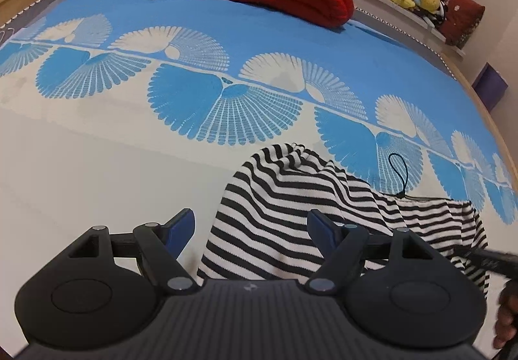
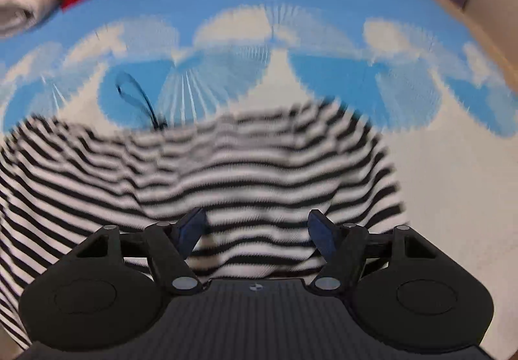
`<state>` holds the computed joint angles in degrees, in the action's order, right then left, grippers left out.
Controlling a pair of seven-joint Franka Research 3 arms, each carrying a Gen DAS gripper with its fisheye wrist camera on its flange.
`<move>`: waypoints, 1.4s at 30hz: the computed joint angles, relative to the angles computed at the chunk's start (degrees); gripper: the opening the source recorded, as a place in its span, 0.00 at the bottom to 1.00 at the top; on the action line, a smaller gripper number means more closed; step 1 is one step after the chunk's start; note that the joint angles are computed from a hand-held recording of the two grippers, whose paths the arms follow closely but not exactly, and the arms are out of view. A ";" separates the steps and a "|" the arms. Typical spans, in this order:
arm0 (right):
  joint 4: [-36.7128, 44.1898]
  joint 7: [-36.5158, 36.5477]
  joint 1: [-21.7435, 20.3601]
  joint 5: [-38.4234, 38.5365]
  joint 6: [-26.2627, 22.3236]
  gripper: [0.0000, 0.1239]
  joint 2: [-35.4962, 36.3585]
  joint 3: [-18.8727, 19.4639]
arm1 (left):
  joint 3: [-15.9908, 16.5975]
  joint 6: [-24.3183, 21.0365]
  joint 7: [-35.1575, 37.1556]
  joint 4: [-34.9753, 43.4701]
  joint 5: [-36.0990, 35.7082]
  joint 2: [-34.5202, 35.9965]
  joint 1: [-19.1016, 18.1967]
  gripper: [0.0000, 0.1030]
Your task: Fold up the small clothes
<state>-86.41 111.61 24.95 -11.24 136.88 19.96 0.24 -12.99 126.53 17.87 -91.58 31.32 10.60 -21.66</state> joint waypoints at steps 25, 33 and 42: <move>-27.64 -0.90 -9.76 1.32 21.13 0.61 -26.83 2.73 | -2.18 -8.93 4.99 -1.19 24.01 -3.27 -8.76 0.73; -36.23 -5.43 -15.07 2.71 21.55 0.61 -34.55 5.47 | -4.94 2.94 3.46 -13.64 15.55 -13.23 -5.16 0.33; -44.02 -10.48 -18.55 6.72 24.29 0.61 -37.70 5.84 | -6.08 3.01 -4.14 -19.64 3.03 -16.03 -2.41 0.31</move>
